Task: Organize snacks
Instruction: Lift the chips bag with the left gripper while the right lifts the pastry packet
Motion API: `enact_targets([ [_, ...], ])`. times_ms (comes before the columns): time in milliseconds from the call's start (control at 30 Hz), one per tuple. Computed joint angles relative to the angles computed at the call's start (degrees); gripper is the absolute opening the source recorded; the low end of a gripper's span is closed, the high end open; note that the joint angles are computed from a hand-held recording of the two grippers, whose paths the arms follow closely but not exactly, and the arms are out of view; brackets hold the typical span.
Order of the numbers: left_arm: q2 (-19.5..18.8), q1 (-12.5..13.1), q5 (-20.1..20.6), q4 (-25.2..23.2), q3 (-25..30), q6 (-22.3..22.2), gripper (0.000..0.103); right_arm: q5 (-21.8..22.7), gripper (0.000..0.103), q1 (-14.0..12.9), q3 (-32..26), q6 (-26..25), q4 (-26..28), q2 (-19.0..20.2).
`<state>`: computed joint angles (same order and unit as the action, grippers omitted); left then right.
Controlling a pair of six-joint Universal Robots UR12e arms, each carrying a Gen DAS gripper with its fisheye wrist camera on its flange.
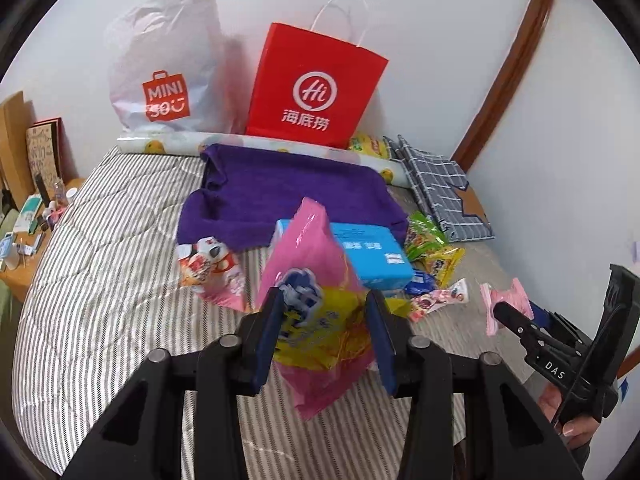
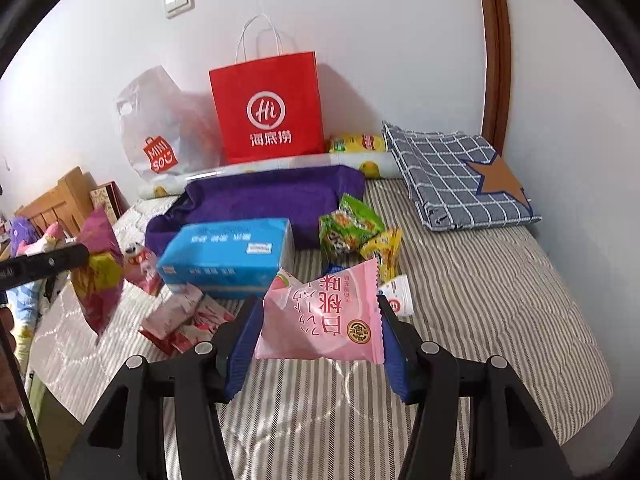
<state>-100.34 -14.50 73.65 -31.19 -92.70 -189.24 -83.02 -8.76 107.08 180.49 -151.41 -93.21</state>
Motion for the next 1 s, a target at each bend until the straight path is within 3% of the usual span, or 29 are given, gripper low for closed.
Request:
enact_targets([
  [33, -0.2, -0.1, -0.3, -0.8, 0.6, 0.4, 0.025, 0.1, 0.053, 0.0, -0.3, 0.1, 0.1, 0.1],
  [300, -1.9, -0.5, -0.2, -4.1, 3.4, 1.7, 0.025, 0.0, 0.053, 1.1, -3.4, -1.0, 1.5, 2.1],
  [333, -1.9, -0.5, 0.3, -4.4, 3.4, 1.8, 0.030, 0.3, 0.053, 1.1, -3.4, -1.1, 1.6, 2.3],
  [433, -2.0, -0.7, 3.0, -4.3, 2.9, 1.9, 0.064, 0.3, 0.053, 1.5, -3.6, -1.5, 2.1, 2.9],
  [467, -1.9, -0.5, 2.9, -3.8, 2.5, 1.6, 0.070, 0.5, 0.053, 1.6, -3.6, -1.7, 2.2, 3.0],
  [667, -2.4, 0.9, 2.2, -5.0, 1.3, -1.8, 0.071, 0.9, 0.053, 1.9, -3.2, -1.7, 3.2, 3.9],
  [867, -3.5, 1.1, 2.3, -8.1, 1.4, -1.7, 0.072, 0.9, 0.053, 1.6, -2.7, -1.5, 4.0, 4.3],
  [1000, -4.5, 1.1, 1.1, -9.6, 1.6, -2.3, 0.080, 0.9, 0.053, 1.4, -2.6, -1.3, 4.6, 4.6],
])
